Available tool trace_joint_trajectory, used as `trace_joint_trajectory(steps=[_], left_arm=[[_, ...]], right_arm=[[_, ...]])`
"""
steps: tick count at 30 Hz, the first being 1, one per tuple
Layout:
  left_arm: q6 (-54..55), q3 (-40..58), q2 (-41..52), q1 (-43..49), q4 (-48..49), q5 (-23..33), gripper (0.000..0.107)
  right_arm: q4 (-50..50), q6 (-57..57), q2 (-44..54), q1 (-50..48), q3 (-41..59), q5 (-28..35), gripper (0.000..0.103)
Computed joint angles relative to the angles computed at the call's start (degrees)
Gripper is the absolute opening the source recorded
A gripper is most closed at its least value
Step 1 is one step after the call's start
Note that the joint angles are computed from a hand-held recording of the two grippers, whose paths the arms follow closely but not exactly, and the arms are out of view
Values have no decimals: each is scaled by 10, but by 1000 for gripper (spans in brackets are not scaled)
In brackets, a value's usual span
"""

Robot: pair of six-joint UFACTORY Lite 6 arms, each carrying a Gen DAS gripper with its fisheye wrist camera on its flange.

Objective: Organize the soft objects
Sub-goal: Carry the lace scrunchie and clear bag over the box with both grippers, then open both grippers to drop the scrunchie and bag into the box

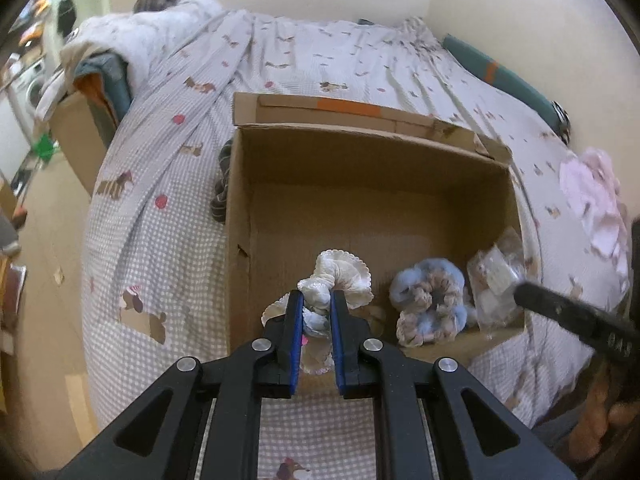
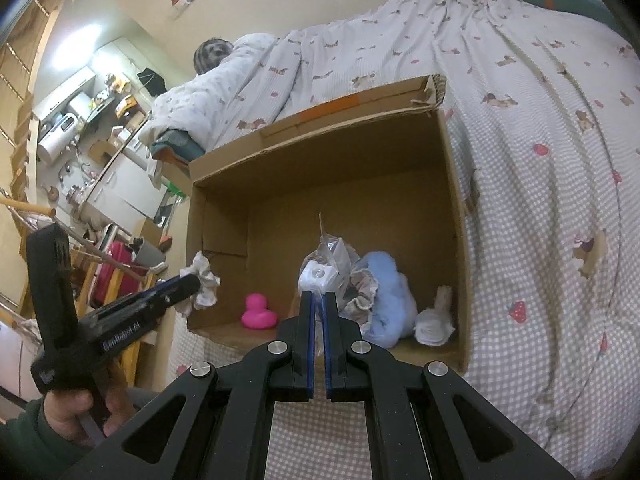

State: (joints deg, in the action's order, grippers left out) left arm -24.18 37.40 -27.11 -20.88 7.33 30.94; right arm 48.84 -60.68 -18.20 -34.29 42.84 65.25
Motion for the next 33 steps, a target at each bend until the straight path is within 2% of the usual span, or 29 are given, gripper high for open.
trace_joint_trajectory(steps=[7, 15, 20, 21, 22, 24, 25, 26, 28, 30, 32, 33], left_arm=[[99, 3, 1, 57, -120, -17, 11], [93, 15, 21, 39, -126, -16, 11], [104, 18, 26, 37, -144, -18, 16], [113, 18, 25, 40, -156, -17, 18], [125, 18, 23, 43, -174, -15, 26], [110, 15, 12, 36, -162, -18, 46], [81, 13, 4, 26, -132, -21, 63], [32, 11, -4, 13, -83, -25, 74], [-41, 9, -16, -6, -9, -29, 75], [-46, 14, -13, -6, -2, -27, 75], [-47, 17, -9, -3, 3, -23, 75], [-50, 18, -8, -2, 7, -22, 75]], right_arm=[[-5, 15, 5, 56, -12, -24, 5], [-10, 15, -3, 74, -25, -30, 5], [5, 3, 0, 61, -19, -16, 6], [8, 0, -2, 58, -20, -14, 6], [13, -2, -4, 55, -19, -9, 6], [27, -16, -6, 37, -16, 7, 6], [34, -21, -7, 31, -16, 12, 6], [37, -23, -5, 27, -14, 15, 6], [39, -20, 2, 20, -10, 16, 9], [33, -14, 6, 13, -4, 4, 13], [25, -2, -4, 12, -6, -22, 25], [26, 2, -1, 8, -5, -25, 44]])
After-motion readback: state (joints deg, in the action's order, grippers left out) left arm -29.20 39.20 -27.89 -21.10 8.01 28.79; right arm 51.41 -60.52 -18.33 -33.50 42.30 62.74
